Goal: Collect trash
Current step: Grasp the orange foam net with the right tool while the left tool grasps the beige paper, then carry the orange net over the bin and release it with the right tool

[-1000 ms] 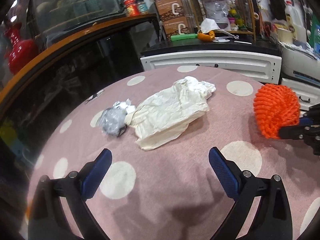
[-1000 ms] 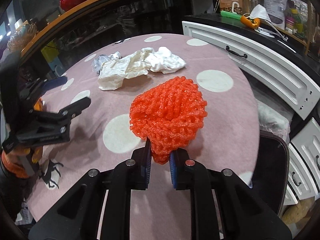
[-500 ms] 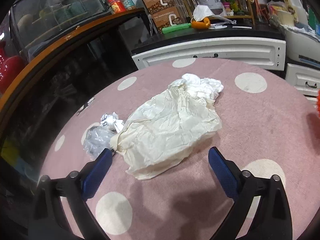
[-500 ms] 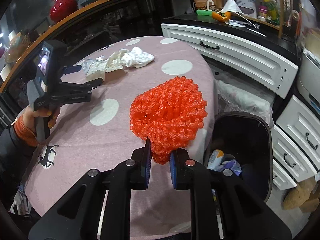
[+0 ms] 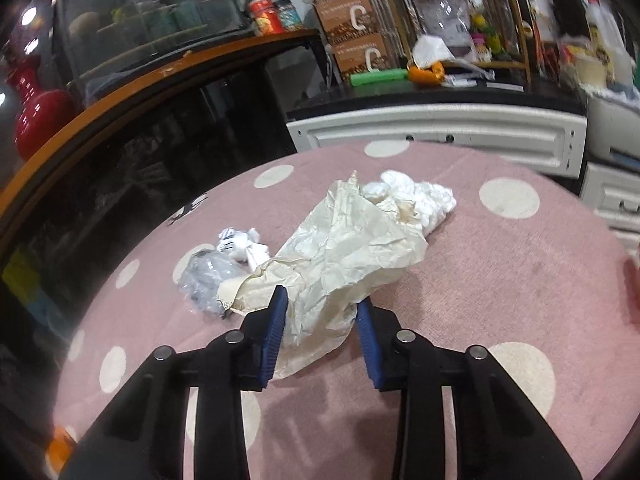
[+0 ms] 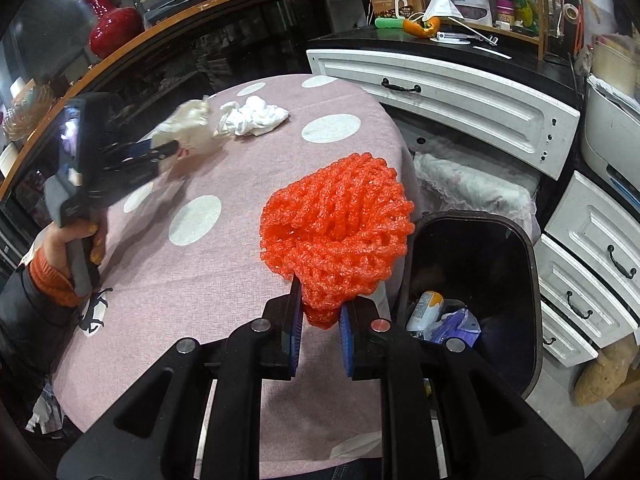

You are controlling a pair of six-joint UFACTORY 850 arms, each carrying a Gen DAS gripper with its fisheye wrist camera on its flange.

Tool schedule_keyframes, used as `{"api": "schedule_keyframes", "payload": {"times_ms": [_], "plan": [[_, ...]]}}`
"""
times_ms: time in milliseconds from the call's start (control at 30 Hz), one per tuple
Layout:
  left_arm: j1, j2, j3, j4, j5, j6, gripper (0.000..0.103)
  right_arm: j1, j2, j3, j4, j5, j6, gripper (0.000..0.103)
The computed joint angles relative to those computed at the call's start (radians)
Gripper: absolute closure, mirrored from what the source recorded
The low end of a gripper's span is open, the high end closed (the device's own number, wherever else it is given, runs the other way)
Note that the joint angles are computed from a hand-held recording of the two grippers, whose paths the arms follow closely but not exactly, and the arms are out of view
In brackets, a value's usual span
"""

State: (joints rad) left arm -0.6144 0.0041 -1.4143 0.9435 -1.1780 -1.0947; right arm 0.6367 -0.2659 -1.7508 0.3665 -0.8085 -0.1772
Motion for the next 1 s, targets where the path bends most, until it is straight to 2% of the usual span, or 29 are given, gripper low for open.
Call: {"api": "schedule_keyframes", "payload": {"times_ms": [167, 400, 667, 1000], "plan": [[-0.037, 0.064, 0.022, 0.010, 0.003, -0.103, 0.077, -0.002, 0.015, 0.018, 0.006, 0.015, 0.001, 0.086], [-0.116, 0.110, 0.021, 0.015, 0.032, -0.196, 0.078, -0.009, 0.047, 0.054, 0.004, 0.030, 0.003, 0.086], [-0.186, 0.069, -0.029, 0.018, 0.106, -0.209, 0.078, -0.042, 0.096, 0.097, -0.026, 0.062, 0.035, 0.087], [-0.224, -0.065, -0.164, -0.022, 0.288, -0.152, 0.078, -0.118, 0.089, 0.124, -0.125, 0.058, 0.182, 0.086]]}}
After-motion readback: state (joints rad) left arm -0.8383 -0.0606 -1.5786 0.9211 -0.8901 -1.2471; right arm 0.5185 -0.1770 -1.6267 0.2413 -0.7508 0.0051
